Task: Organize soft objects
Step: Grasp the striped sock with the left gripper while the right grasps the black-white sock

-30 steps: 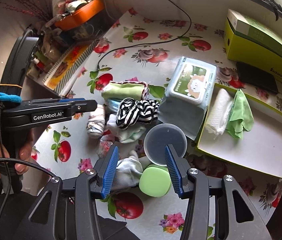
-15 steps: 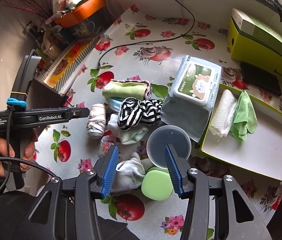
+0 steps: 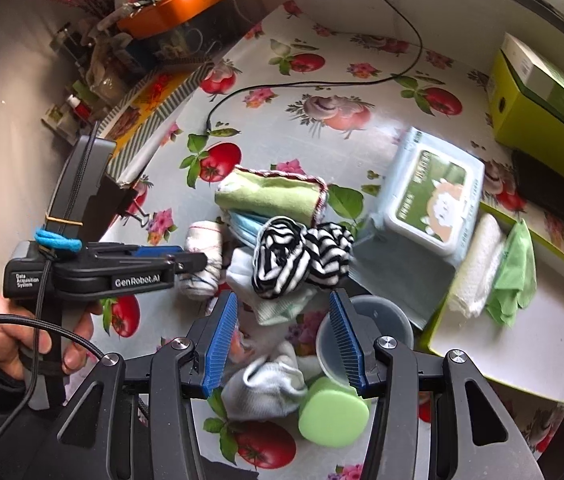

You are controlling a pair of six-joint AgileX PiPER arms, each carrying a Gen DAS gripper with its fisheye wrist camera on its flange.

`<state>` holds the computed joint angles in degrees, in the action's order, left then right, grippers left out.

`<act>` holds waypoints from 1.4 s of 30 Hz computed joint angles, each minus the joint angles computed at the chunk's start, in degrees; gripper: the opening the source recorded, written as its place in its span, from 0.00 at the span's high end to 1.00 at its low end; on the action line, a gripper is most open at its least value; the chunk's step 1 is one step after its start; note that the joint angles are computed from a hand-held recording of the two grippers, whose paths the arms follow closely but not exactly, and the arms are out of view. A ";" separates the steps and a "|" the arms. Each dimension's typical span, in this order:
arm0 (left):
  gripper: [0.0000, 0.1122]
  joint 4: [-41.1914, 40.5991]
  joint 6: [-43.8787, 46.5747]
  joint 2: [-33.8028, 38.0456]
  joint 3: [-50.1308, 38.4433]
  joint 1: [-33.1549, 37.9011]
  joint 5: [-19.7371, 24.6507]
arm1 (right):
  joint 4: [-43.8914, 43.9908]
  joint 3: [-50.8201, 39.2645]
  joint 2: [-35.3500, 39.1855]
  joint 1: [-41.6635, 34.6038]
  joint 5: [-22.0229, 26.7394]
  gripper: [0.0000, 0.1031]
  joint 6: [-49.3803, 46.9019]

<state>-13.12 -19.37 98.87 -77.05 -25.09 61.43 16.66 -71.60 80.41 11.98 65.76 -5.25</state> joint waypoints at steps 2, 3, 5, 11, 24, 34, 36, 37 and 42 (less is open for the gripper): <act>0.65 -0.48 0.44 0.31 0.04 0.13 -0.40 | -0.64 -0.85 1.90 1.27 -0.83 0.54 0.43; 0.65 -0.48 0.60 0.44 -0.08 0.13 -0.50 | -0.92 -1.20 2.88 1.79 -1.21 0.54 0.52; 0.64 -0.58 0.76 0.76 -0.33 0.07 -0.74 | -1.74 -1.80 4.75 2.82 -1.83 0.54 1.01; 0.62 -3.20 2.04 1.15 0.78 1.06 -2.00 | -3.82 -2.83 9.44 5.24 -2.59 0.54 1.69; 0.61 -3.42 2.80 1.60 1.08 0.35 -3.36 | -4.66 -2.57 7.80 4.71 -2.86 0.87 1.60; 0.62 -1.28 1.53 -3.24 0.63 0.45 -2.26 | -0.08 -1.22 1.78 0.00 -1.06 0.87 -0.68; 0.62 -1.00 1.42 -3.66 -0.37 0.08 -1.76 | 0.45 -0.97 0.66 -1.31 -0.69 0.87 -1.15; 0.62 -0.69 1.21 -3.60 -1.10 -0.29 -1.46 | 0.57 -0.80 0.12 -1.97 -0.62 0.87 -1.23; 0.62 0.75 0.56 -2.65 -5.03 -2.31 0.04 | 2.30 0.25 -1.93 -6.02 0.12 0.87 -2.53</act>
<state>-12.37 -18.82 96.22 -82.08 -27.40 61.47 18.96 -71.35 78.49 5.95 65.88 -7.77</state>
